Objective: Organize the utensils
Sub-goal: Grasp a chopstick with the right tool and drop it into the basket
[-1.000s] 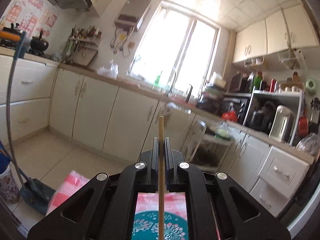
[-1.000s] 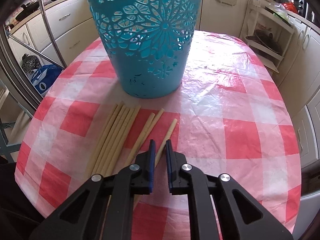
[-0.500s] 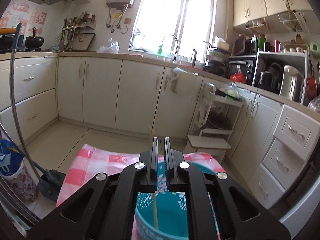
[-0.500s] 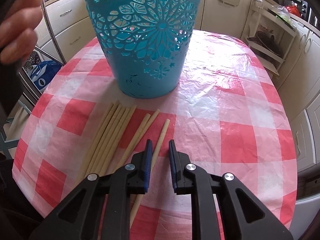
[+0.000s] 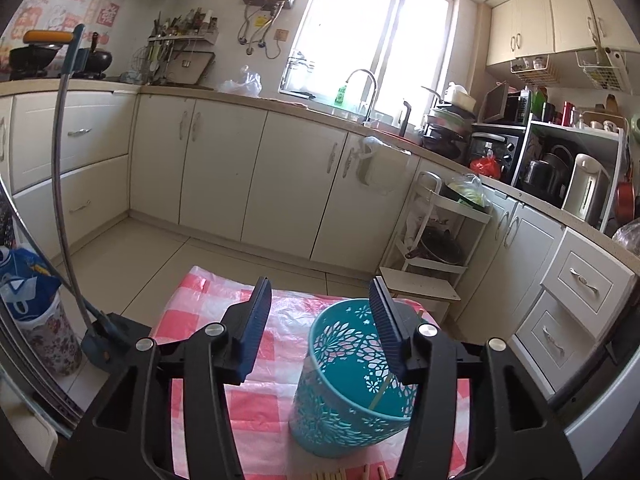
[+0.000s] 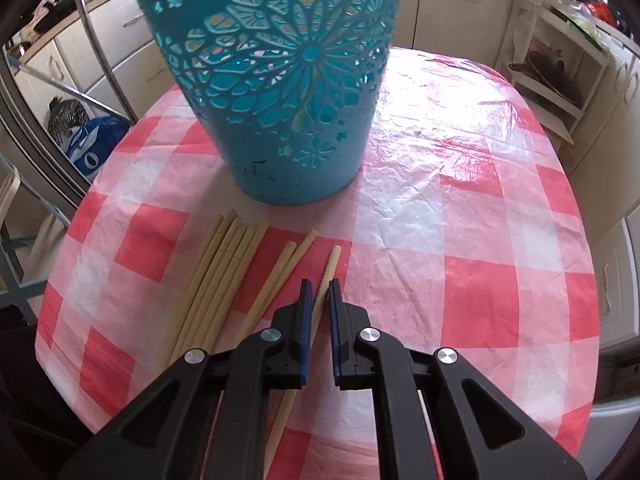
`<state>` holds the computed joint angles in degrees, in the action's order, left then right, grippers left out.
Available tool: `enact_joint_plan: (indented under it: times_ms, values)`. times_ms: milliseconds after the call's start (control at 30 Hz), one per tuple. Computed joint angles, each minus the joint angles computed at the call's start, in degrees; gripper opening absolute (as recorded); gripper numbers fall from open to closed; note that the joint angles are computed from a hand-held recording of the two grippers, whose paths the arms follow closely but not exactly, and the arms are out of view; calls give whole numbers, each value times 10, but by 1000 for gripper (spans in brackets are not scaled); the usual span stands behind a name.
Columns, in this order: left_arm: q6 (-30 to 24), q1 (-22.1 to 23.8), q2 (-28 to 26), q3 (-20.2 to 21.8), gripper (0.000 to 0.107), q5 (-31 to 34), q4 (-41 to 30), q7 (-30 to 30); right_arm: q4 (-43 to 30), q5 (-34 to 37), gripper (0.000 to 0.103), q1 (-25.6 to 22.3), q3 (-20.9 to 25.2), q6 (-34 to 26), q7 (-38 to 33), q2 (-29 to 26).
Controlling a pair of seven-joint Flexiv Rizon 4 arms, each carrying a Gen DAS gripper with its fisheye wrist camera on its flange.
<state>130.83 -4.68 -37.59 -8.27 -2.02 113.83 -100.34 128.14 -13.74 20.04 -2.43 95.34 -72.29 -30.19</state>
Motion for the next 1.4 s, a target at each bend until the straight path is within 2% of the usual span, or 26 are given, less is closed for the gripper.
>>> enact_joint_plan:
  times_ms: [133, 233, 267, 300, 333, 367, 400, 500, 567, 633, 700, 800, 1000, 1167, 1400]
  values:
    - [-8, 15, 8, -5, 49, 13, 13, -10, 14, -8, 9, 39, -41, 5, -7, 5]
    - [-3, 5, 14, 6, 49, 8, 28, -3, 31, -4, 5, 79, -83, 14, -7, 12]
    - [0, -1, 17, 11, 49, 2, 35, 0, 51, -7, 5, 98, -112, 48, 11, 17]
    - [6, -6, 20, 15, 49, -4, 43, 2, 64, -8, 5, 102, -122, 84, 22, 22]
    - [12, -10, 24, 19, 49, -10, 52, 2, 82, 29, 5, 121, -140, 150, 12, 22]
    - [16, -13, 26, 21, 50, -16, 59, 2, 97, 103, 5, 143, -148, 243, -27, 29]
    - [22, -13, 29, 22, 50, -19, 68, -1, 104, 139, 5, 148, -145, 337, -42, 22]
    - [29, -9, 33, 20, 51, -18, 84, -10, 82, 211, 6, 117, -94, 597, -52, -12]
    - [32, -10, 34, 21, 51, -21, 93, -14, 40, 269, 6, 119, -75, 689, -67, -30]
    - [34, -11, 33, 22, 51, -25, 101, -18, 9, 294, 6, 118, -69, 716, -63, -34]
    - [37, -11, 33, 23, 51, -27, 108, -23, -41, 301, 6, 96, -50, 735, -41, -50]
    - [41, -13, 35, 26, 51, -31, 115, -26, -101, 271, 6, 40, -13, 706, 32, -70]
    - [33, -12, 34, 28, 51, -33, 113, -23, -176, 240, 6, -30, 41, 674, 111, -118]
    - [42, -17, 32, 31, 51, -33, 114, -19, -198, 230, 6, -27, 41, 687, 108, -129]
    - [54, -19, 33, 32, 51, -42, 121, -17, -203, 204, 6, -17, 33, 639, 68, -167]
